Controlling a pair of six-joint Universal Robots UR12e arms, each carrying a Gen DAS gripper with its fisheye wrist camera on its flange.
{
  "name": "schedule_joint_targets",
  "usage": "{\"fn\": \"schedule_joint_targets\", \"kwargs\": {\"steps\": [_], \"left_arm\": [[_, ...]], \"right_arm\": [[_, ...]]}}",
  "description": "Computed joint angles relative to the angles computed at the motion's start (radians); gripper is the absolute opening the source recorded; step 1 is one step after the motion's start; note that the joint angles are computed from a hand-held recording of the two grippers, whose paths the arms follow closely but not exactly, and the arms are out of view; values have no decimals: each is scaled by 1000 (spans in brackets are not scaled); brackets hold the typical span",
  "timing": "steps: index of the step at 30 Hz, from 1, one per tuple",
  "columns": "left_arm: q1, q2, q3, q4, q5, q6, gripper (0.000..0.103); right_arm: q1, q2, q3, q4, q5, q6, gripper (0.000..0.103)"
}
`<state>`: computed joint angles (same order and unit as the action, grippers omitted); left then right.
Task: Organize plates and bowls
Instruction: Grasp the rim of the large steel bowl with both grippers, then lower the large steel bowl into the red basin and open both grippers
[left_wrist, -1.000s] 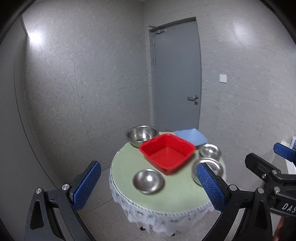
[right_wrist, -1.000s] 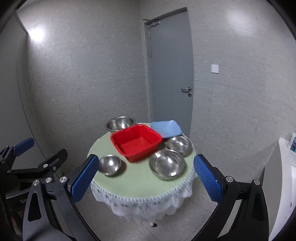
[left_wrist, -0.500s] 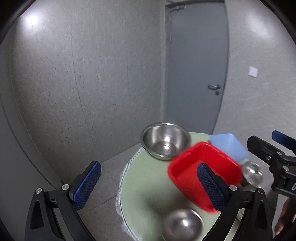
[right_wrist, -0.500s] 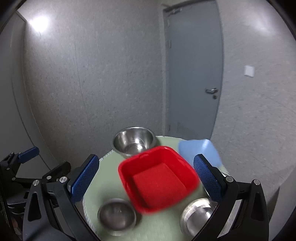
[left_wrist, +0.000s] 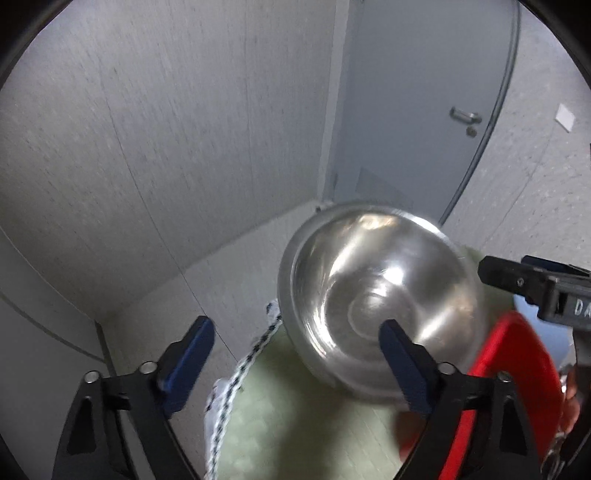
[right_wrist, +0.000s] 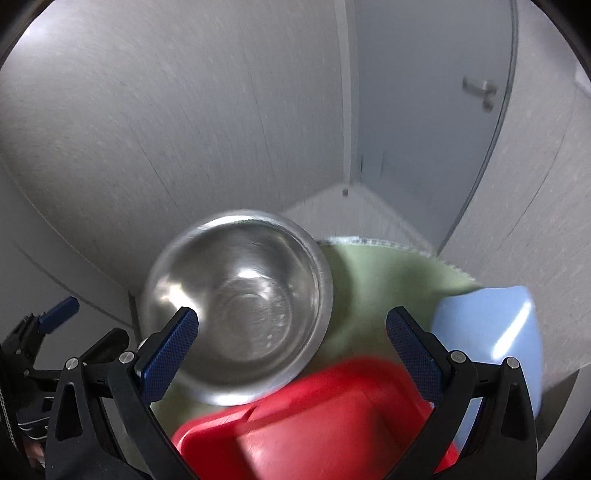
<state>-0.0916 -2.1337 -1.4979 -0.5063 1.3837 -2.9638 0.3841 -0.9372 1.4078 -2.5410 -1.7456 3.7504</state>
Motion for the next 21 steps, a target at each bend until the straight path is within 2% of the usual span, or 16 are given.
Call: {"fn": "schedule_joint_targets", "kwargs": {"steps": [2,4,6,8,9,10,11,12,18,21], "left_arm": [[-3,-46,68,-78,-9,0,66],[-3,-92,135,-145,-22,1,54],[-5,-127,191,-193,-22,7,47],[-6,-156,238,-225,-31,16,34],[-6,-165,251,-235,-36,21,30],[-6,-181,281,-257,-40,29,25],[-10,-189,287,-250,-31,26,24],[-10,-195,296,-242,-30,25,24],[2,-214,327,-171,-74,-13,24],[8,-200,320,-101,-68,-13,24]], "right_arm": [[-19,21,-15,25,45,6,93],[-31,41,-28,44,67,1,88],[-42,61,-46,62,93,-4,83],[-53,71,-52,68,129,-13,67],[-55,75,-53,71,145,-19,64],[-60,80,-55,65,174,-26,53],[-65,81,-49,48,208,-27,39],[-68,83,-48,46,212,-26,38],[-72,68,-13,-51,229,-28,36],[-64,50,-1,-100,217,-34,36]]}}
